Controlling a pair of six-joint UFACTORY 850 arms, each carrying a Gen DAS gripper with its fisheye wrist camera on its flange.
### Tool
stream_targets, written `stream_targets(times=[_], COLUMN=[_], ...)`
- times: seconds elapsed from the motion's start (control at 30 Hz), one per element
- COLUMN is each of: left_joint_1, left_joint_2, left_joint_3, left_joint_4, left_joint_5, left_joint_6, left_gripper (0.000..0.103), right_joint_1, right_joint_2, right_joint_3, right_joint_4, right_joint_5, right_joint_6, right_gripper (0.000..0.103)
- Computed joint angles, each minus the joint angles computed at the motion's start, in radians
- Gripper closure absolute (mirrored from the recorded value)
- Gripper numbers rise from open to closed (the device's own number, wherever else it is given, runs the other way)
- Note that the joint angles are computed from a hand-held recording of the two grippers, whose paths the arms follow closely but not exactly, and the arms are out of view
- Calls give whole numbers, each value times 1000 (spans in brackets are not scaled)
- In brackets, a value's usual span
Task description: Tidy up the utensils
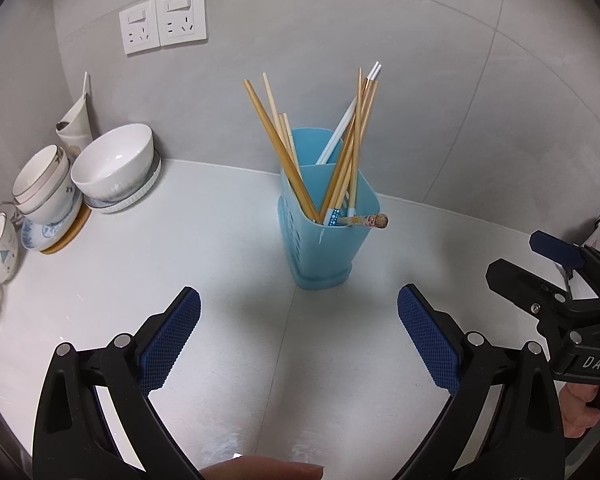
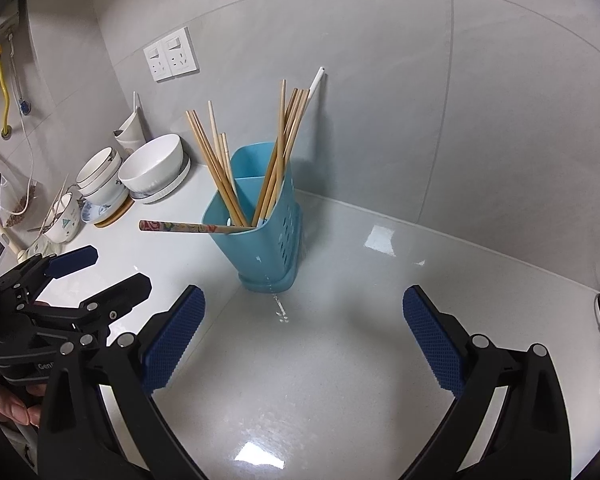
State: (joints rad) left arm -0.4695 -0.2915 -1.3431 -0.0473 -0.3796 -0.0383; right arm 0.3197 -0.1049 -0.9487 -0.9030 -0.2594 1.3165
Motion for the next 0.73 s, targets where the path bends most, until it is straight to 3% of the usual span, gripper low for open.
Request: stream_targets(times=[0.37, 0.47, 0.57, 0.73], left_joint_1=[-7, -15, -5, -8], left_joint_2=[9, 10, 3, 0], left_joint_3=[13, 14, 3, 0], left_joint_4=[62, 140, 46, 66], left_joint_5=[21, 22, 6, 1], left_joint_6=[-61, -133, -49, -62], left_gripper=[6, 6, 6, 6], right_joint_1=[-3, -2, -3, -1], right_joint_2=[-4, -2, -2, 1], right_joint_3=[-5, -5, -5, -5], right_joint_4=[25, 23, 33, 37], right_joint_5=[4, 4, 6, 2], right_joint_6=[-38, -38, -46, -53], right_gripper=[8, 8, 8, 8])
